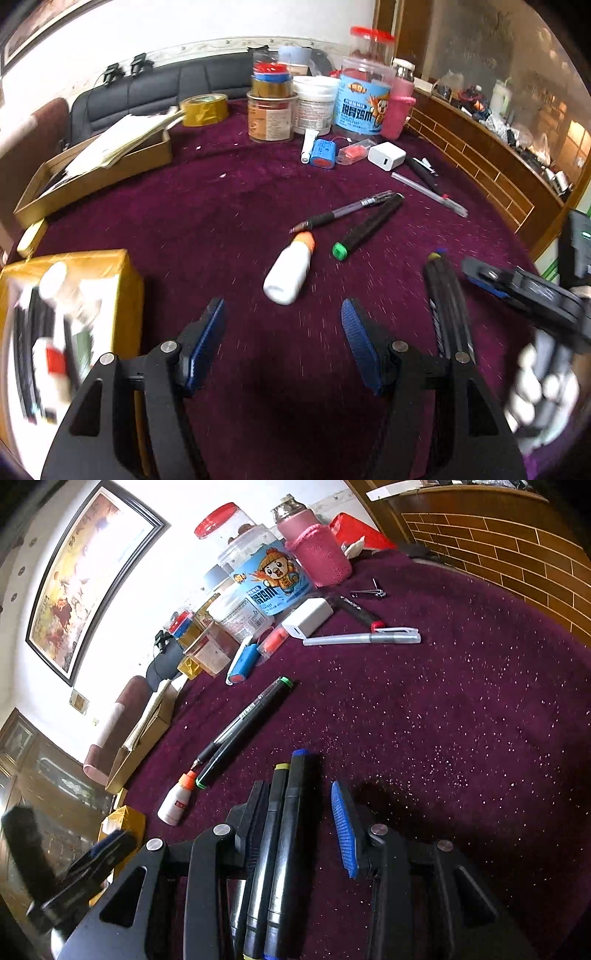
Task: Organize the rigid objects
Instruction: 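Grasp the white orange-capped glue bottle with the left gripper while the right grasps black markers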
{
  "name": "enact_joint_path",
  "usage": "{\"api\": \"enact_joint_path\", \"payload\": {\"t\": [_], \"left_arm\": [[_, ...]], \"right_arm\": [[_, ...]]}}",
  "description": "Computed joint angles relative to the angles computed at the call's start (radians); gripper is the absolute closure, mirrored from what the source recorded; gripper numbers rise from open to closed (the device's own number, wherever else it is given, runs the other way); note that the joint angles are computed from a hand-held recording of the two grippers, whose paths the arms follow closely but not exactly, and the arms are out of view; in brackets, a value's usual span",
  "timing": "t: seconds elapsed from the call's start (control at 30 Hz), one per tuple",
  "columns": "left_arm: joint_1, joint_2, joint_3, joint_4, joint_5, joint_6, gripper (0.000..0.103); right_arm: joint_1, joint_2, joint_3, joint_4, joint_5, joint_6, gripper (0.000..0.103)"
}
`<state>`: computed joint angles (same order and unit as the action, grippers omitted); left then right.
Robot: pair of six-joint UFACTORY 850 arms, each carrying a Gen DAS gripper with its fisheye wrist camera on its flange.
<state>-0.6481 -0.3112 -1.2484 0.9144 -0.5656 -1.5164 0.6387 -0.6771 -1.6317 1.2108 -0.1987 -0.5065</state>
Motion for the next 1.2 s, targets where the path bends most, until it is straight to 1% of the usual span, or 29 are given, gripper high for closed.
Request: {"api": "enact_joint_path", "payload": {"t": [0.07,0.13,0.17,0.23,0.33,0.4,0.47,0.5,0.53,0.57,0.6,0.63,0.67,0.77,0.83,0.93,1.0,1.03,1.13,1.17,1.2], "left_arm": [[0.023,-0.037,-0.031,-0.029,0.010,0.040,0.040],[0.040,-0.077,-0.069,-0.057,0.007,0.084,0.040],[0.049,-0.100,-0.090,-0.070,0.004,0.111,0.040],[0.058,-0.127,-0.113,-0.086,0.007,0.131,0.040],[0.069,-0.151,-0.133,-0.115,0.023,0.157,0.040],[0.066,-0.166,-0.147,-0.094,0.011,0.152,0.040],[0.060,-0.181,-0.166,-0.101,-0.014,0.198,0.040],[0.056,-0.186,-0.172,-0.096,-0.024,0.212,0.042],[0.051,-0.181,-0.165,-0.080,-0.019,0.210,0.048],[0.052,-0.178,-0.162,-0.089,-0.003,0.226,0.067],[0.049,-0.181,-0.170,-0.093,-0.010,0.239,0.079],[0.042,-0.180,-0.173,-0.095,-0.029,0.248,0.079],[0.041,-0.177,-0.171,-0.094,-0.023,0.244,0.079],[0.032,-0.151,-0.147,-0.068,-0.010,0.201,0.079],[0.030,-0.120,-0.118,-0.059,0.014,0.168,0.079],[0.021,-0.053,-0.052,-0.025,0.061,0.078,0.079],[0.014,0.012,0.020,0.013,0.122,-0.028,0.079],[0.010,0.034,0.044,0.034,0.140,-0.070,0.079],[-0.015,0.114,0.138,0.164,0.194,-0.276,0.079],[-0.027,0.146,0.177,0.232,0.213,-0.375,0.079],[-0.034,0.163,0.195,0.272,0.220,-0.432,0.079]], "right_arm": [[-0.004,-0.003,0.000,0.004,-0.008,0.005,0.072],[-0.007,-0.010,-0.007,-0.027,-0.021,0.046,0.072],[-0.010,-0.013,-0.008,-0.012,-0.026,0.036,0.072],[-0.011,-0.014,-0.008,0.006,-0.027,0.019,0.072],[-0.008,-0.015,-0.011,-0.021,-0.021,0.036,0.070],[-0.006,-0.016,-0.015,-0.039,-0.019,0.047,0.068],[-0.003,-0.018,-0.020,-0.077,-0.014,0.077,0.067],[-0.002,-0.018,-0.019,-0.084,-0.011,0.081,0.067],[-0.002,-0.020,-0.022,-0.094,-0.011,0.088,0.067],[-0.002,-0.020,-0.023,-0.096,-0.010,0.088,0.066],[-0.001,-0.021,-0.024,-0.098,-0.009,0.087,0.066],[-0.001,-0.021,-0.023,-0.099,-0.007,0.085,0.066],[0.000,-0.021,-0.024,-0.107,-0.005,0.089,0.065],[0.005,-0.022,-0.028,-0.150,0.002,0.114,0.063],[0.007,-0.023,-0.030,-0.166,0.005,0.117,0.061],[0.011,-0.023,-0.030,-0.191,0.012,0.130,0.060],[0.011,-0.021,-0.027,-0.179,0.015,0.114,0.059],[0.011,-0.021,-0.027,-0.170,0.016,0.104,0.059],[0.013,-0.019,-0.023,-0.161,0.025,0.090,0.059],[0.015,-0.019,-0.022,-0.179,0.030,0.105,0.059],[0.017,-0.020,-0.024,-0.205,0.033,0.127,0.059]]}}
